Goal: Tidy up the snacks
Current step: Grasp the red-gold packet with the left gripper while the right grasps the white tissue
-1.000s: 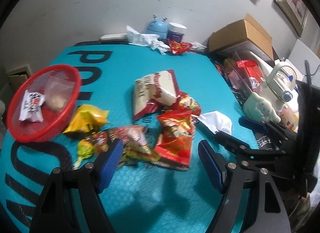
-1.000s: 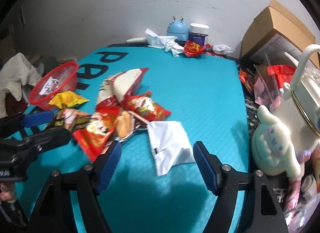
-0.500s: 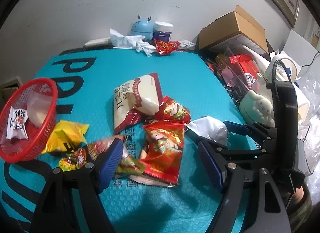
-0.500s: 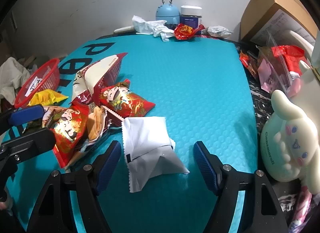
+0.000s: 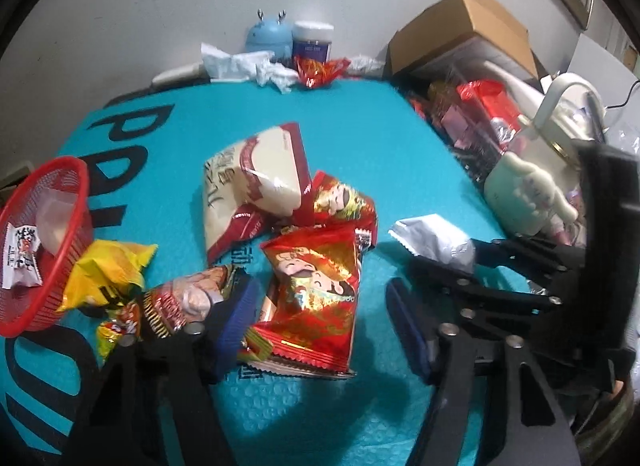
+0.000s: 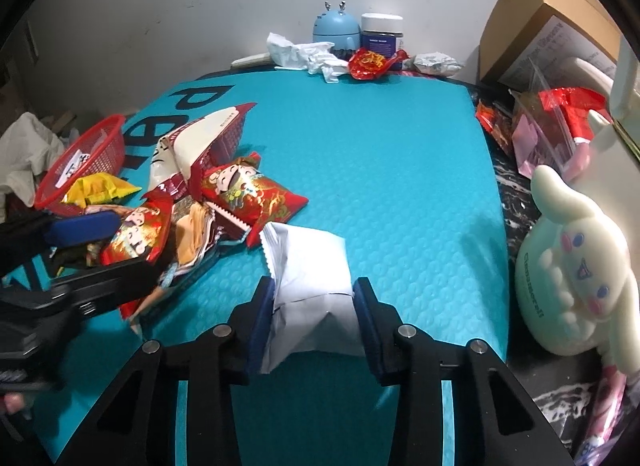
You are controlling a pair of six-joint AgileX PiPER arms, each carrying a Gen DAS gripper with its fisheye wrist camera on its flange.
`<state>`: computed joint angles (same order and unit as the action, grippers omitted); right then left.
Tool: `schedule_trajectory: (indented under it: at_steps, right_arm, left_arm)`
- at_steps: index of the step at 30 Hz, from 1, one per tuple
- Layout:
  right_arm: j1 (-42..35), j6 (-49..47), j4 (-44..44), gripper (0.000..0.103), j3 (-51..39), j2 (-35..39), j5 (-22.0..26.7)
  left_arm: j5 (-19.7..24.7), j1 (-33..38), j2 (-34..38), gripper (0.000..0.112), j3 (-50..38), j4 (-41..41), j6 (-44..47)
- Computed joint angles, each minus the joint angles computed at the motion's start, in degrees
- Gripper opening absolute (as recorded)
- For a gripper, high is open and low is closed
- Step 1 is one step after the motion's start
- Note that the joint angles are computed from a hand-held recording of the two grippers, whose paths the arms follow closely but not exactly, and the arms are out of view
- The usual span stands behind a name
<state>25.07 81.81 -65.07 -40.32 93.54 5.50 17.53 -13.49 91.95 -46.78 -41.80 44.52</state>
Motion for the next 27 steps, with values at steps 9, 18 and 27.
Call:
schedule_trajectory:
  at_steps: [9, 18, 27]
  right_arm:
    - [0.48, 6.97, -5.8, 0.039, 2.24, -2.0, -0.22]
    - [2.27, 14.24, -11.28, 0.039, 4.73, -5.24, 0.56]
    - [7.41, 15.69, -9.8, 0.039, 7.98, -10.35, 3.81]
  left_arm:
    - [-4.08, -1.95, 1.21, 0.041, 0.33, 8.33, -8.18]
    - [-0.35, 0.31, -3.0, 0.034, 3.15, 0.51, -1.46]
    - [3.26, 2.51, -8.52, 0.034, 7.6, -3.23, 1.4]
